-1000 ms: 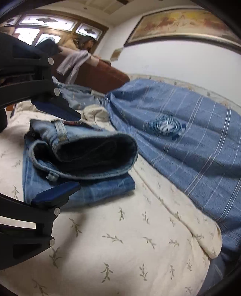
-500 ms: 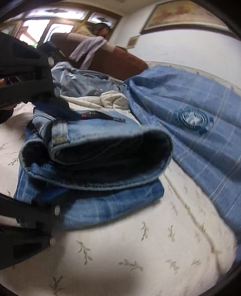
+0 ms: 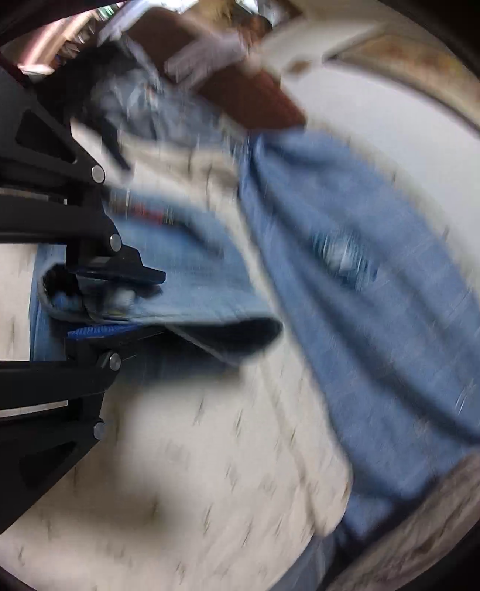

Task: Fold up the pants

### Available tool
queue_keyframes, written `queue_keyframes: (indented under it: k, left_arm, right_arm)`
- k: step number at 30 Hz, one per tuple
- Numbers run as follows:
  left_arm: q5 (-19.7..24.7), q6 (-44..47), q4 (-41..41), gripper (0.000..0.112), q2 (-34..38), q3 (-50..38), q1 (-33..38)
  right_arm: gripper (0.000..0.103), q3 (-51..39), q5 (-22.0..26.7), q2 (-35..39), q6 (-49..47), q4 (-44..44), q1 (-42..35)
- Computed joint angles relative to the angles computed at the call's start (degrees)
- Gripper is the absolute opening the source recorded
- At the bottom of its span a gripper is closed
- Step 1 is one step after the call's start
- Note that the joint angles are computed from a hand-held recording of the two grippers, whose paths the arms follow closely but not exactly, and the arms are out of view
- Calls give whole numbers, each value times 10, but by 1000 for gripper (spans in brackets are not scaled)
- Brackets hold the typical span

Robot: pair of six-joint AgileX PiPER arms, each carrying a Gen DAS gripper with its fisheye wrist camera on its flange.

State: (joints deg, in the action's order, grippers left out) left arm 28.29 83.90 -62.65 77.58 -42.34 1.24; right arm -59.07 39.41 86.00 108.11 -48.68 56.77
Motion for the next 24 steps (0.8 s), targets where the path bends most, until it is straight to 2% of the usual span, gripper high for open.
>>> queue_keyframes:
  k: [2, 3, 4, 5, 7, 10, 13, 18, 21, 24]
  left_arm:
    - [-38, -4, 0, 89, -10, 9, -23]
    - [-46, -8, 3, 90, -13, 10, -29]
    - [-67, -19, 13, 91, -17, 15, -41]
    - [-79, -27, 21, 92, -21, 17, -47]
    - [-90, -48, 43, 92, -27, 19, -53]
    - [-97, -55, 58, 92, -28, 17, -57]
    - [-96, -79, 82, 92, -31, 14, -60]
    - [-110, -95, 102, 92, -30, 14, -70]
    - [-109, -87, 98, 92, -30, 14, -69]
    - [-108, -82, 94, 93, -28, 14, -68]
  right_arm:
    - [21, 17, -36, -11, -43, 51, -30]
    - [21, 21, -37, -20, -30, 42, -26]
    - [21, 20, -14, -23, 6, 10, -11]
    - [21, 15, 31, -23, 54, -44, 17]
    - [21, 11, 74, -25, 104, -95, 45]
    - [21, -21, 130, -6, 99, -119, 65]
    - [21, -69, 162, 27, 53, -127, 75]
    - [21, -121, 143, 59, -1, -123, 57]
    - [21, -141, 102, 74, -34, -100, 27]
    - [21, -175, 56, 106, -118, -34, -25]
